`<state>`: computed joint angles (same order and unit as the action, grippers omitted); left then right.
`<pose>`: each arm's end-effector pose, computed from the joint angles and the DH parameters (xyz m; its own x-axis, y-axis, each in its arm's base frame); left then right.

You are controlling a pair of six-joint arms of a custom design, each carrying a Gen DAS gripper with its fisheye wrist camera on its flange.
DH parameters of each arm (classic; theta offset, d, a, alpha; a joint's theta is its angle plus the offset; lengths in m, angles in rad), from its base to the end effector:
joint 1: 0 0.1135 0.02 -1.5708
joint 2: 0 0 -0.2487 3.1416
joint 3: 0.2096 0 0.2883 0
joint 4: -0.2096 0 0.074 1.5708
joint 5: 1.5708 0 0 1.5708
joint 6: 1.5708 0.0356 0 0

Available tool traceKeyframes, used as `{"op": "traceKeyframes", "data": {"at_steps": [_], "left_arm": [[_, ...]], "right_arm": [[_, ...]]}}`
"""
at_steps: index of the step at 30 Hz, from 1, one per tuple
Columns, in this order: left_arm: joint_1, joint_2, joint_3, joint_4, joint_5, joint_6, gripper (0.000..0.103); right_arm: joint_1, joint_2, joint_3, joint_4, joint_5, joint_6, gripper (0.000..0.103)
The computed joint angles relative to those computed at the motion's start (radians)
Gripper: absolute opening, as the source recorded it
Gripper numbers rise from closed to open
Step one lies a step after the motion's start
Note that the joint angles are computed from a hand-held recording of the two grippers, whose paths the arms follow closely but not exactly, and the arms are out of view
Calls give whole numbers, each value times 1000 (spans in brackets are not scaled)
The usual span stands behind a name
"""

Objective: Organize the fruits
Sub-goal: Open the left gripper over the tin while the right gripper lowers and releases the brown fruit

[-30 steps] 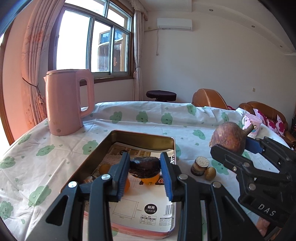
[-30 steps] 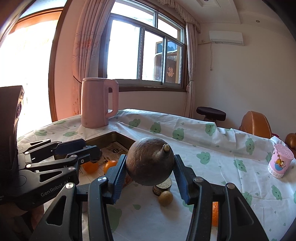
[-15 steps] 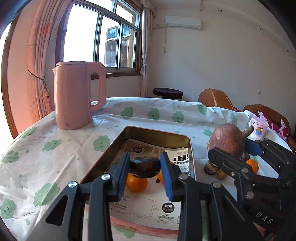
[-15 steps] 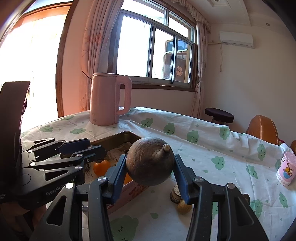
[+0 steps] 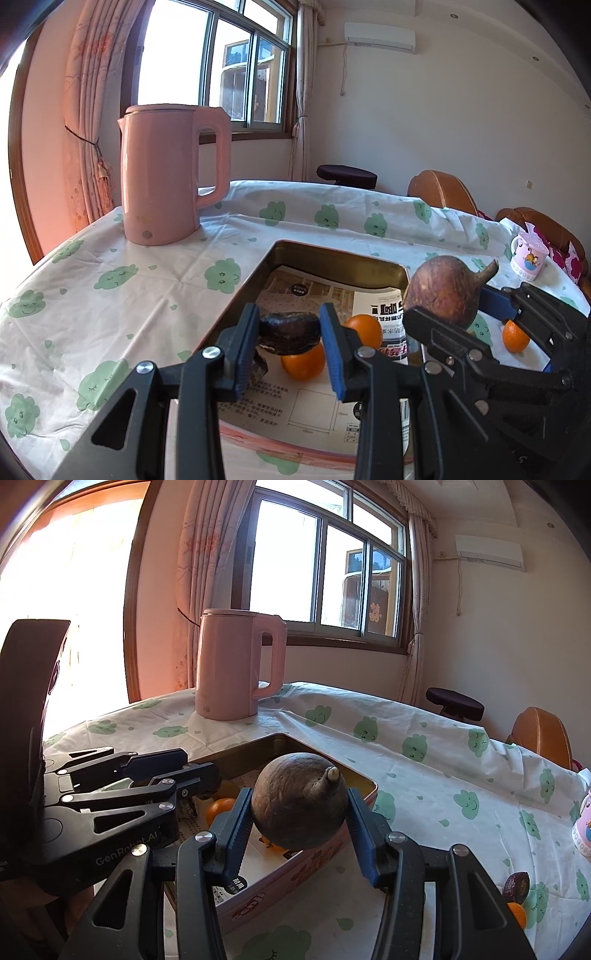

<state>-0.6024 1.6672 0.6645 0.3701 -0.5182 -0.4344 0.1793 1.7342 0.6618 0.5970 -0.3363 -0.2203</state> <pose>0.2826 -0.1729 0.0936 -0.5106 -0.0926 -0.8548 -0.0571 0.9956 -0.0738 0.3360 0.0728 0.0906 -0.3396 -0.2712 -0.9006 -0.5444 0.8375 -0.0469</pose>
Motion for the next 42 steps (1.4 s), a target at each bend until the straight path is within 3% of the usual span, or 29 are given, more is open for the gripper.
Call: {"op": "traceKeyframes", "data": {"at_steps": [14, 25, 42], "left_arm": [[34, 26, 37, -60, 73, -25, 35], [32, 36, 52, -81, 61, -27, 35], [26, 35, 47, -82, 28, -33, 37]], "right_arm": [[7, 50, 94, -127, -17, -2, 52], [-3, 101, 177, -248, -44, -1, 52], [-3, 102, 177, -248, -31, 0, 56]]}}
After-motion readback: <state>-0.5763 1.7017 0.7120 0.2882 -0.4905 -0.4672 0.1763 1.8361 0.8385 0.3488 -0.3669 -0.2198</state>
